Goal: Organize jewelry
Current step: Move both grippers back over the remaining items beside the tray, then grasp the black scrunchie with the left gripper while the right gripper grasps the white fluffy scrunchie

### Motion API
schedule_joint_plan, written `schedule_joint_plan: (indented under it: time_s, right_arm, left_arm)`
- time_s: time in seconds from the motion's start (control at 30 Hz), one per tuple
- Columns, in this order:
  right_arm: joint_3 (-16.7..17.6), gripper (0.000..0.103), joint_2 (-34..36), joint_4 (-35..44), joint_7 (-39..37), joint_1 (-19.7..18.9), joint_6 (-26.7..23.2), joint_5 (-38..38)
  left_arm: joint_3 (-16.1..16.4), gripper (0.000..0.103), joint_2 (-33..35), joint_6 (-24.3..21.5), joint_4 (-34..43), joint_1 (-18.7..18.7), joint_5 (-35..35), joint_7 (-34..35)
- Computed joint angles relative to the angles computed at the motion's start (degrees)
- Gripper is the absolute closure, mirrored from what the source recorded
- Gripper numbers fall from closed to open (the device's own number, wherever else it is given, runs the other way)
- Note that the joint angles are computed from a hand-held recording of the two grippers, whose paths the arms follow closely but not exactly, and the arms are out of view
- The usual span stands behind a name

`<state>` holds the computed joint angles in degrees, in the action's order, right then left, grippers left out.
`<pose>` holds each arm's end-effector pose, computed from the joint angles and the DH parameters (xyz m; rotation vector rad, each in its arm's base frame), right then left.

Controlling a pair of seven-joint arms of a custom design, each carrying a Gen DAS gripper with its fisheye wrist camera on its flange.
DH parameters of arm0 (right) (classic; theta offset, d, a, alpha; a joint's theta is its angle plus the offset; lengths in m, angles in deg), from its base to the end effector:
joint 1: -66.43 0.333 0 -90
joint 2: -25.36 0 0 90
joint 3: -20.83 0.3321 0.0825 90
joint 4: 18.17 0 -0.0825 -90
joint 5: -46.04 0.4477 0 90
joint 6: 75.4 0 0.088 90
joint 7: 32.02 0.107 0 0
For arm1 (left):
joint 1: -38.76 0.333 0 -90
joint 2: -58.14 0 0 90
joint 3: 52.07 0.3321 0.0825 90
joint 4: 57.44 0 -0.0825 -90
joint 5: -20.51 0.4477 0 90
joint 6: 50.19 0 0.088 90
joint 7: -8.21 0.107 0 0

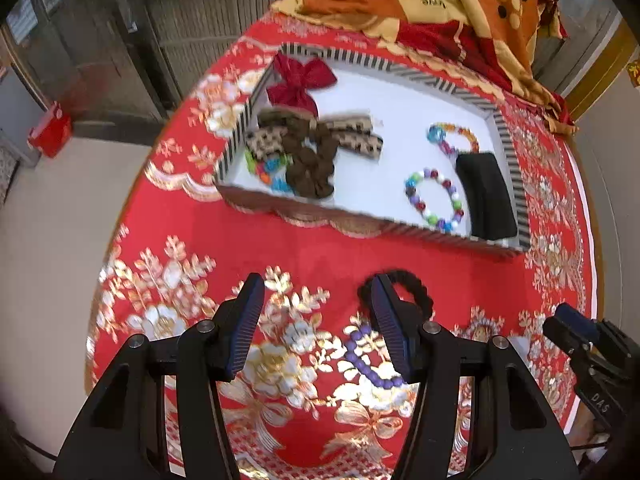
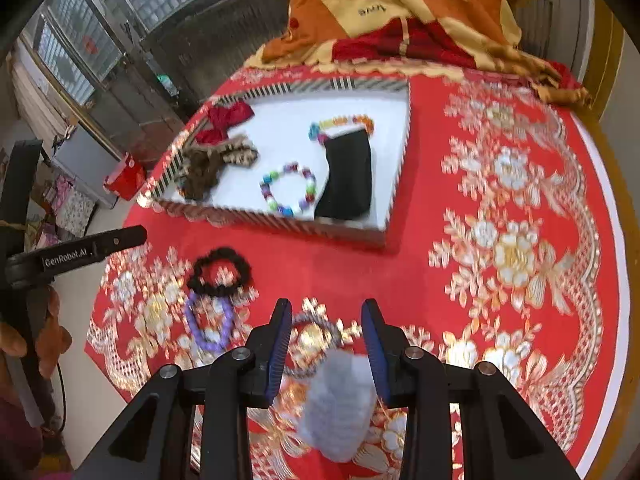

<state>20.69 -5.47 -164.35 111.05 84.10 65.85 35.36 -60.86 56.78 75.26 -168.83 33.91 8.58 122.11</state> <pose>0.4447 0.1408 0.4855 -1.3788 2.3284 -0.3033 0.6172 -0.1581 0.5119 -1.4632 2.6368 -0.4727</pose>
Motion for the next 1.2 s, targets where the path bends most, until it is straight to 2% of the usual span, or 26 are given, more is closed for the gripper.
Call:
schedule_joint_plan:
  time_s: [0.2,0.43,0.6,0.87,1.2]
  right_arm:
    - [-0.4,0.069,-1.5,-2.6,0.0,0.6,0.6,1.4]
    - [0.0,0.069,-5.7,-5.3,1.5,0.7,-2.0,1.2]
    - [-0.4,0.068,-8.1,-8.5,3.3,2.4,-1.3,3.2]
    - [-1.3,0.065,-6.5,-9.7,4.5,4.6,3.2,5.8]
    - [-0.7,0.064,-3.3,-8.3,5.8,4.4,2.8,5.8]
  left_arm:
    - [0.1,0.047,-0.3,-1.3,-1.2,0.1,0.3,-1.3]
    - [0.5,0.047,-0.7,-3.4,-2.1,0.7,-0.4,-1.5]
    - [0.6,0.047,-0.5,-4.6,-2.5,1.1,0.0,-1.8]
    - [0.5,0.047,1.0,-5.6,-1.4,1.0,0.1,-2.8]
    - [-0.6,0.047,4.9,-4.8,1.4,-1.5,2.3,-3.1]
